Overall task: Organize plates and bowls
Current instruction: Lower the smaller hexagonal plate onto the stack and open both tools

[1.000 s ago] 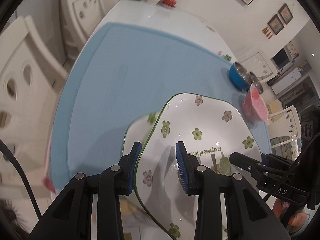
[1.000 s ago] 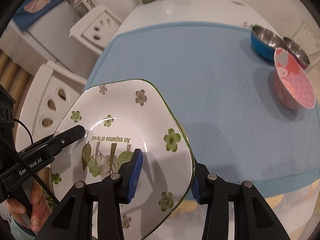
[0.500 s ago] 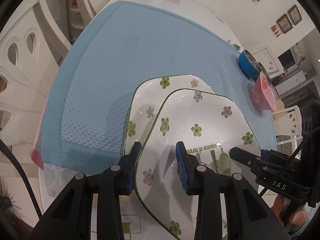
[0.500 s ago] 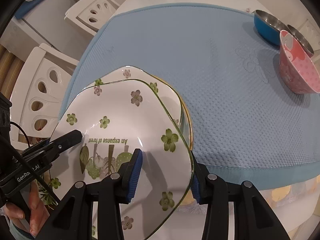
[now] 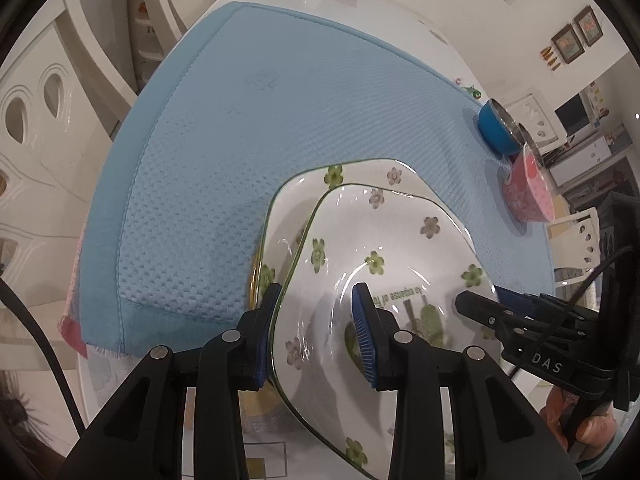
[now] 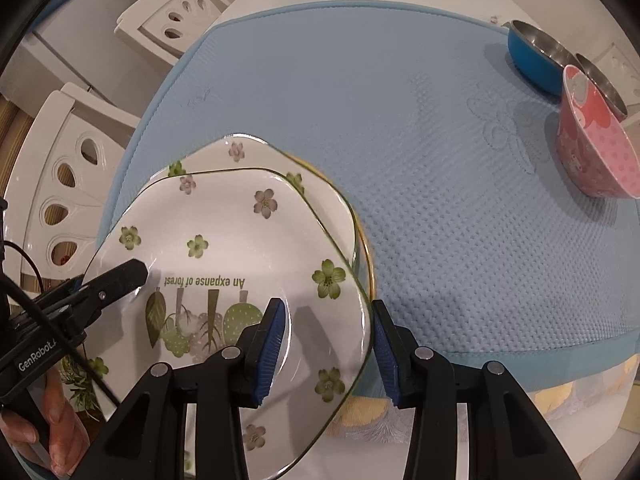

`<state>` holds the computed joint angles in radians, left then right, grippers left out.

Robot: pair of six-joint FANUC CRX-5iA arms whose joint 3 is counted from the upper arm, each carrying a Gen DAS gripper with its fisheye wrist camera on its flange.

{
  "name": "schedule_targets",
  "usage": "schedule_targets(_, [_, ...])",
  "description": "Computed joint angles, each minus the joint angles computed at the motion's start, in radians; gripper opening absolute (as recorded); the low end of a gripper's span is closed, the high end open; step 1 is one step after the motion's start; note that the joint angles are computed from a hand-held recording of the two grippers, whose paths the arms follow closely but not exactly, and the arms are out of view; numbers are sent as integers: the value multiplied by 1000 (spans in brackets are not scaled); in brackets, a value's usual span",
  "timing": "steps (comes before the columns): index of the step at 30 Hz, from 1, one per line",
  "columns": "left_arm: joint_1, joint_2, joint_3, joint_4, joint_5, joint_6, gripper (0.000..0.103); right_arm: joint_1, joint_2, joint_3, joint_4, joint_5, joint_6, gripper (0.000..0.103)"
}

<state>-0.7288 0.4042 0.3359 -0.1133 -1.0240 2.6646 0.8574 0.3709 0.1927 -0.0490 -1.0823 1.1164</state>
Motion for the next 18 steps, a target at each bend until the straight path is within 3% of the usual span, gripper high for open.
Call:
schedule_targets(11, [6, -19, -24, 41, -1, -54, 31, -10, -11, 10, 24, 18, -7, 42])
schedule_targets(18, [-15, 27, 72, 27, -119, -99, 31, -11, 1, 26, 30, 9, -11, 42])
